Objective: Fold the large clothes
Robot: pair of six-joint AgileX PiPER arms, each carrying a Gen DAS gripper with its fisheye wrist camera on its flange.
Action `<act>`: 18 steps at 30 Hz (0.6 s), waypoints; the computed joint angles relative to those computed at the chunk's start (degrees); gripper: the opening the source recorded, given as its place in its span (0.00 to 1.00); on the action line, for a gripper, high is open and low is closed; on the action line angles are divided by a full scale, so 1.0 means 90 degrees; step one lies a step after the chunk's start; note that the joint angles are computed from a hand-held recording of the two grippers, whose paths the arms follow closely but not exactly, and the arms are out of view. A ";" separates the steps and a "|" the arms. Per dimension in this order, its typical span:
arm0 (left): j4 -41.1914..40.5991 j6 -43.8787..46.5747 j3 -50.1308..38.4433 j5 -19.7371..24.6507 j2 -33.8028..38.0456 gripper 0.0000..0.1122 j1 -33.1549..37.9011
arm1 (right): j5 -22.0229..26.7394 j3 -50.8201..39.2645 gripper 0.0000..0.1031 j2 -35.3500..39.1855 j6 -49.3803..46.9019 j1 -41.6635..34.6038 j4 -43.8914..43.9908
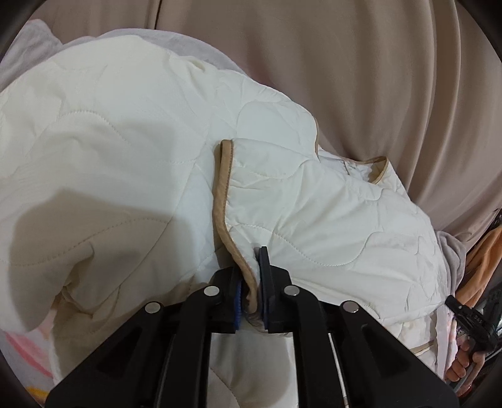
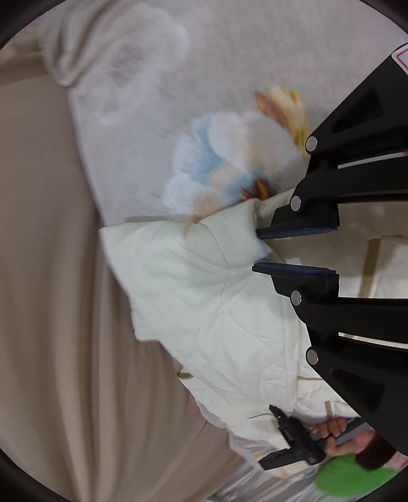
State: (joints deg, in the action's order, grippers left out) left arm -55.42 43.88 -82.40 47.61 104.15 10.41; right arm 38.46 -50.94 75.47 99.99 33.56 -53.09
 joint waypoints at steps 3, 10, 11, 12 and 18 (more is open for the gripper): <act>-0.0103 0.0152 0.0189 0.0037 -0.0141 0.08 0.0115 | 0.1409 -0.0687 0.21 0.0261 0.0005 0.0734 -0.0704; -0.0030 0.0198 0.0278 0.0020 -0.0280 0.09 0.0173 | 0.0049 -0.2388 0.19 0.1529 -0.2255 -0.0591 0.0260; -0.0036 0.0158 0.0236 -0.0004 -0.0236 0.09 0.0127 | -0.0054 -0.2664 0.14 0.1853 -0.2573 -0.0721 0.0489; -0.0064 0.0156 0.0199 0.0013 -0.0191 0.09 0.0126 | 0.0028 -0.2882 0.12 0.2147 -0.2770 -0.0813 0.0595; -0.0103 0.0202 0.0162 0.0072 -0.0131 0.11 0.0144 | 0.0375 -0.2560 0.02 0.2343 -0.1747 -0.1266 0.0136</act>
State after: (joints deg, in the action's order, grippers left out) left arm -56.35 45.70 -80.94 48.26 102.97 11.71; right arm 41.84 -73.98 96.55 84.27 22.17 -51.87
